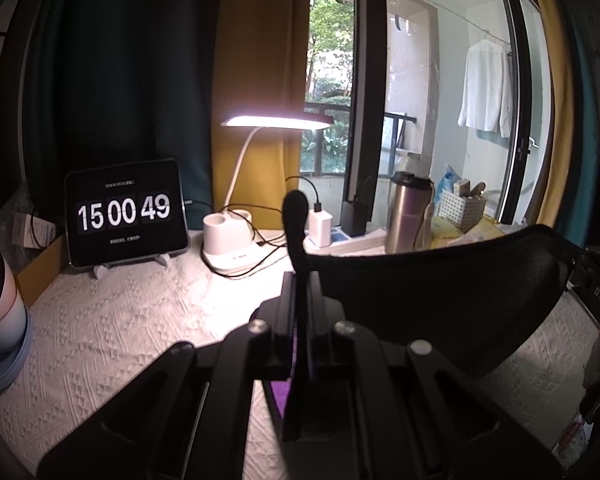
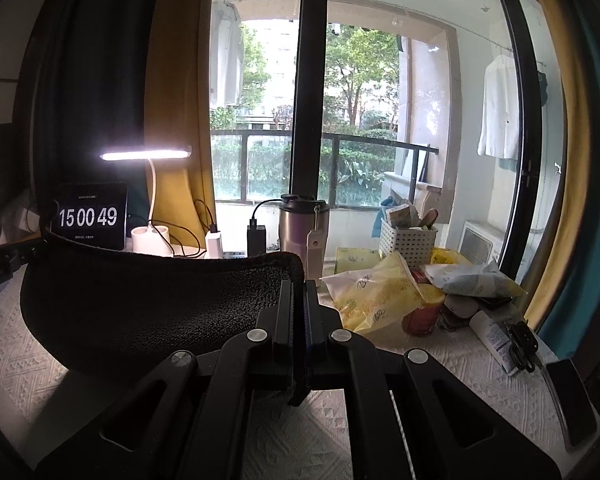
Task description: Fold towel
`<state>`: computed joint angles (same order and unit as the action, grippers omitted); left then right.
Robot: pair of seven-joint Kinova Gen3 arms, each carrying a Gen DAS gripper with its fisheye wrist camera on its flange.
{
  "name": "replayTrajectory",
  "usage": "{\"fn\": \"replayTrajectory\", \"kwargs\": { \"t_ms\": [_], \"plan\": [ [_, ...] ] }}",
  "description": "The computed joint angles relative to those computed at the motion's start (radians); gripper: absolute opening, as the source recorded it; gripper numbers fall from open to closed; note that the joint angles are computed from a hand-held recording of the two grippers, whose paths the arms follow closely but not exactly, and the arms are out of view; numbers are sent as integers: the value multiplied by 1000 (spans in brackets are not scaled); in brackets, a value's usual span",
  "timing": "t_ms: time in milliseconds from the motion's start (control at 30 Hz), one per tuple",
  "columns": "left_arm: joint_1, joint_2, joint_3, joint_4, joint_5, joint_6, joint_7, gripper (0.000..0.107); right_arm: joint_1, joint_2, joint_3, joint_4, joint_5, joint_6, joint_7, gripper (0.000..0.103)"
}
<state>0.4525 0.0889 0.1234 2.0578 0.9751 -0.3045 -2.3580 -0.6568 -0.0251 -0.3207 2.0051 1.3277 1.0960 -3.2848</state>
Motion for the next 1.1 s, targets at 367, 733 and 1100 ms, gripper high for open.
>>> {"fn": "replayTrajectory", "kwargs": {
  "t_ms": [367, 733, 1100],
  "plan": [
    [19, 52, -23, -56, 17, -22, -33, 4, 47, 37, 51, -26, 46, -89, 4, 4],
    [45, 132, -123, -155, 69, 85, -75, 4, 98, 105, 114, -76, 43, -202, 60, 4],
    [227, 221, -388, -231, 193, 212, -147, 4, 129, 164, 166, -113, -31, -296, 147, 4]
  ]
}}
